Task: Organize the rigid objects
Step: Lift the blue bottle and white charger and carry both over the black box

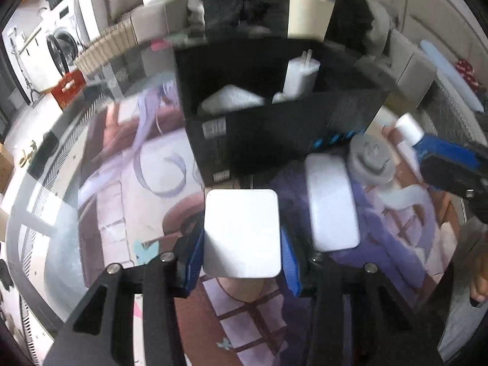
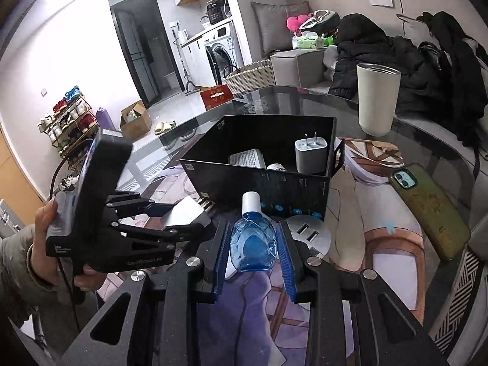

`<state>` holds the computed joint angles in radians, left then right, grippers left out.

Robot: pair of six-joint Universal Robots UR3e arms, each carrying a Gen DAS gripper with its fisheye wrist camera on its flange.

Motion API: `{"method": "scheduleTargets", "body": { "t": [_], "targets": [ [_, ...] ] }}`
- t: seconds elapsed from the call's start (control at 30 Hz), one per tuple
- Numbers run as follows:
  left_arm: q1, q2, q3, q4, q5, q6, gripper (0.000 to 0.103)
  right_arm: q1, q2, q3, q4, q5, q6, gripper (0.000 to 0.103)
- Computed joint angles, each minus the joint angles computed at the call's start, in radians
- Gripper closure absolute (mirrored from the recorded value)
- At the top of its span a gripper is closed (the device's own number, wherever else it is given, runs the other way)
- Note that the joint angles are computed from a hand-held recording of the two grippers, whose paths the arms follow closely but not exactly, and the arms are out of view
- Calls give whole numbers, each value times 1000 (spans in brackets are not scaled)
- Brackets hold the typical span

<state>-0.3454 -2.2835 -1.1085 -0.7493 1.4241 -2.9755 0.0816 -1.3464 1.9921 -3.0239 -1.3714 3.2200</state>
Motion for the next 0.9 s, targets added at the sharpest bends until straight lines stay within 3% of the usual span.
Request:
{"method": "scheduleTargets", "body": {
  "t": [0.17, 0.33, 0.4, 0.5, 0.63, 0.73, 0.9],
  "targets": [
    [9, 156, -266, 339, -51, 1, 60, 7, -27, 41, -107, -23, 0, 73],
    [14, 252, -503, 785, -16, -7, 60, 42, -51, 84, -267, -81, -26, 73],
    [18, 273, -558, 887, -10, -22, 60, 59, -53, 96, -325, -107, -38, 73],
    [46, 303, -630, 988, -55, -39, 60, 95, -51, 121, -451, -173, -51, 73],
    [73, 343, -722, 1120, -84, -30, 60, 106, -54, 133, -507, -203, -46, 73],
    [89, 358, -744, 1129, -104, -35, 60, 103, -58, 126, -482, -197, -34, 73],
    [81, 327, -647, 1035, -100, -60, 60, 98, -54, 84, -446, -194, -20, 73]
  ]
}}
